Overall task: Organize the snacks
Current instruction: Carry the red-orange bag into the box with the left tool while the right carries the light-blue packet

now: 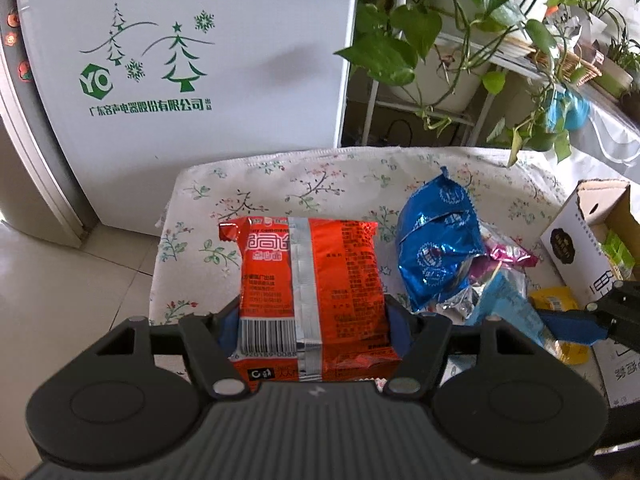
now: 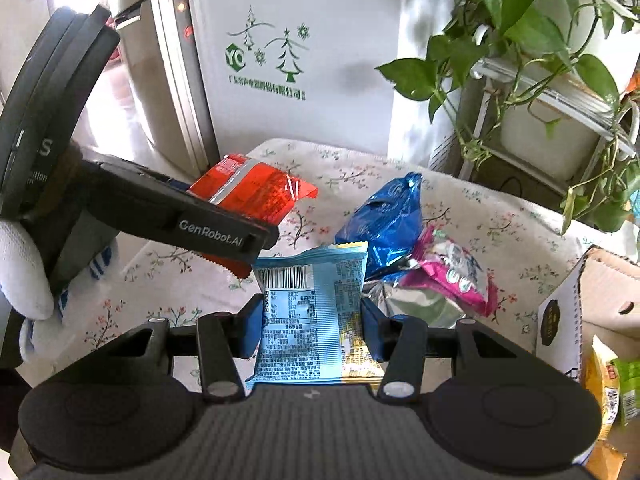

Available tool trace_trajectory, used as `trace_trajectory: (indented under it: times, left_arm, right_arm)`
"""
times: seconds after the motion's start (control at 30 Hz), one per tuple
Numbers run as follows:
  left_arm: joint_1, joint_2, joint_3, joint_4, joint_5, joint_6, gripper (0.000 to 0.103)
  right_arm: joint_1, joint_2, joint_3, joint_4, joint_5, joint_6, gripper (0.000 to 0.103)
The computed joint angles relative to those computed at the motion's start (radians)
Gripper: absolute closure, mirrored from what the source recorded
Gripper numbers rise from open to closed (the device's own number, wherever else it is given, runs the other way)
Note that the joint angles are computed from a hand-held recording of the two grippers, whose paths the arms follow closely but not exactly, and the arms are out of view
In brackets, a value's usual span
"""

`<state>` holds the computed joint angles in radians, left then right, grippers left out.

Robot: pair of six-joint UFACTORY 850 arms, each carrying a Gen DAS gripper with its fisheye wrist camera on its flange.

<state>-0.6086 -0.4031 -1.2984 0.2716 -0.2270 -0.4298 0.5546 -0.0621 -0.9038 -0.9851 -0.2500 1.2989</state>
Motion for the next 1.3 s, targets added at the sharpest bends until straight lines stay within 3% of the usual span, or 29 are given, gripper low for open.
trace_trajectory:
  times: [0.47,0.73,1.03,1.3]
  left_arm:
    - [-0.022,0.027,0.008,0.249,0.019,-0.269,0.035]
    - [-0.048,0.034,-0.002,0.292,0.039,-0.306,0.035]
    - [-0.086,0.041,-0.01,0.214,0.065,-0.215,0.035]
    - [-0.126,0.044,-0.023,-0.074,0.097,0.081,0.035]
  right_arm:
    - [-0.021,0.063,0.016,-0.149,-0.041,0.196,0.046]
    - [-0.043,0.11,0.033,-0.201,-0.066,0.265,0.046]
    - [-0.083,0.181,0.071,-0.249,-0.108,0.396,0.046]
    - [-0.115,0.263,0.122,-0.259,-0.167,0.472,0.046]
